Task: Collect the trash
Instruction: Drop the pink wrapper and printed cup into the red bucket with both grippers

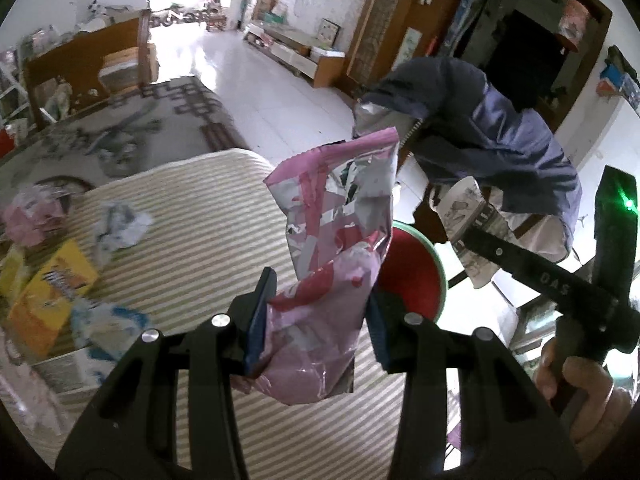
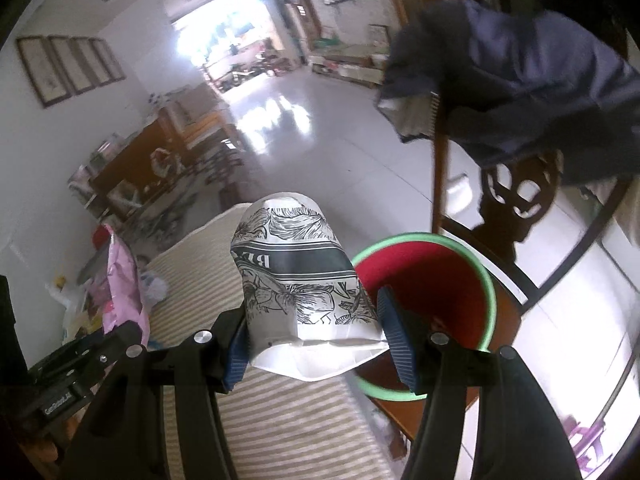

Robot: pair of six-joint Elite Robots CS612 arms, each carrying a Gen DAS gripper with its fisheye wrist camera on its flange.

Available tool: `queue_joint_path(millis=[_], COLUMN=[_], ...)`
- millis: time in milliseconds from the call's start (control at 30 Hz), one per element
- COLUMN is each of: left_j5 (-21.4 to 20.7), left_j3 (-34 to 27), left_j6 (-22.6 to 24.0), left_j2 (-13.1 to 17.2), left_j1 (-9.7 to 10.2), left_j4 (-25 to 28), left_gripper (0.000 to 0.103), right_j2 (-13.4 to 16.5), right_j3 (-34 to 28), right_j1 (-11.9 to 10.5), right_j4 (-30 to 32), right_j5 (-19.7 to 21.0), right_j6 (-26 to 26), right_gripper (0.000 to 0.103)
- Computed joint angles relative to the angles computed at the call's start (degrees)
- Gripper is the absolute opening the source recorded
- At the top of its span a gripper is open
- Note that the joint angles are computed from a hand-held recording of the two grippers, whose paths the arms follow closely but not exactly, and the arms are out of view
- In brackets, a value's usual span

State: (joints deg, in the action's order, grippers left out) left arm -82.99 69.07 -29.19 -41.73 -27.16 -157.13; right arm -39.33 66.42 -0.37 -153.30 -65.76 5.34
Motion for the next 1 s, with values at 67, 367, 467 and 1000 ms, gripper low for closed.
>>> queue_joint_path(millis=[67,367,467,1000], left_j5=[-1.17,-3.18,-2.79,2.93], left_j3=[-2.89,-16.66,-17.96,-10.48], left_j6=[0.04,2.4,2.34,2.11], left_j2=[1.7,9.39,10.21,5.79], left_j1=[-0.15,-1.15,-1.48,-1.75], left_j4=[1.54,10.12,10.31,5.54], left_gripper=[0.041,0.061,0.075,0.075], right_j2=[0.66,2.9,3.23,1.69], right_j3=[-0.79,-3.93,-4.4,-3.28], right_j1=[-0.65,-2.08,-2.45,-1.04], right_j4=[1.29,4.18,4.13,1.63], right_j5=[0.06,-0.17,-0.13,-6.33], right_j6=[1.26,1.55,2.14,-2.82], right_gripper=[0.057,0.064,0.072,0.074])
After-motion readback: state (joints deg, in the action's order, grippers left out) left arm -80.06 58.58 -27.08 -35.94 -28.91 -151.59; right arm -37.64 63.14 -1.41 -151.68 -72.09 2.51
